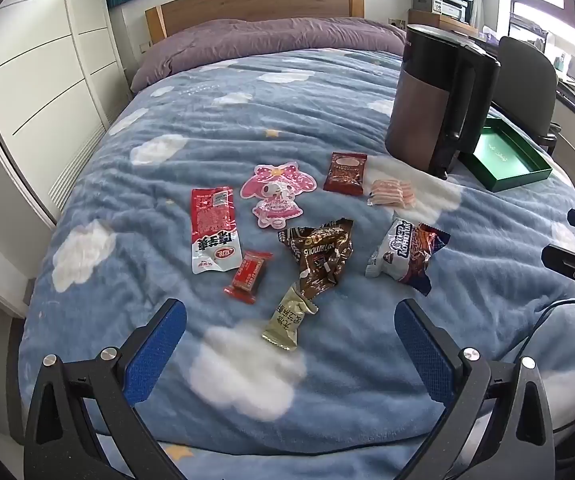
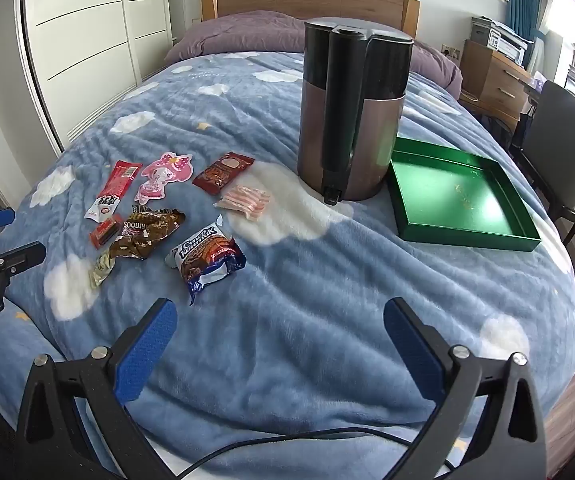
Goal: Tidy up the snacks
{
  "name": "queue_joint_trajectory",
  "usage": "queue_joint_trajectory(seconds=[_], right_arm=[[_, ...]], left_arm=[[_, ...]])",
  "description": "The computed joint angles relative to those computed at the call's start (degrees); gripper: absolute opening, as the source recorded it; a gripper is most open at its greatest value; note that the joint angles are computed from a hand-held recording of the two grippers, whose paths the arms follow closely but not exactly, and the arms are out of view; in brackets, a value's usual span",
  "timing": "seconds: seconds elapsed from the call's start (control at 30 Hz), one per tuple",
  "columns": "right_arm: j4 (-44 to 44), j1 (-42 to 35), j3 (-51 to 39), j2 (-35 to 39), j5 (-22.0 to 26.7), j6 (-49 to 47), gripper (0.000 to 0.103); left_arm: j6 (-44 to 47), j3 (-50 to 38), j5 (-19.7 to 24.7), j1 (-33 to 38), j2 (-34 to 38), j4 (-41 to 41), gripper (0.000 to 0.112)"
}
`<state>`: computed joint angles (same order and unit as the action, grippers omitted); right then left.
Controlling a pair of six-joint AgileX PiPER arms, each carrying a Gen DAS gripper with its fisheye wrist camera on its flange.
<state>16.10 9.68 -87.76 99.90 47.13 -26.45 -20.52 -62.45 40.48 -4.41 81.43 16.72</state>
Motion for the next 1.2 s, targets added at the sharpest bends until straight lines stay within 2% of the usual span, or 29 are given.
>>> queue_joint_trajectory(seconds=[0.27, 0.43, 0.57, 1.2], right_arm=[[-0.33, 0.12, 0.10, -0.06, -0.14, 0.16, 0.103], [-0.21, 0.12, 0.16, -0.12, -0.17, 0.11, 0.103], [-0.15, 0.10, 0.12, -0.13, -0.07, 0.09, 0.103], [0.35, 0.13, -0.05, 0.02, -0.08, -0.05, 0.103]], left_arm=[[-0.38, -0.49, 0.31, 0.03, 0.44, 0.51, 0.102], [-3.67, 0.97, -0.15, -2.06, 0.49, 2.41, 0.102], [-0.60, 0.70, -0.48, -0.05, 0.51, -0.18, 0.102], [-0.71, 1.53, -0.66, 0.27, 0.68, -0.21, 0.102]])
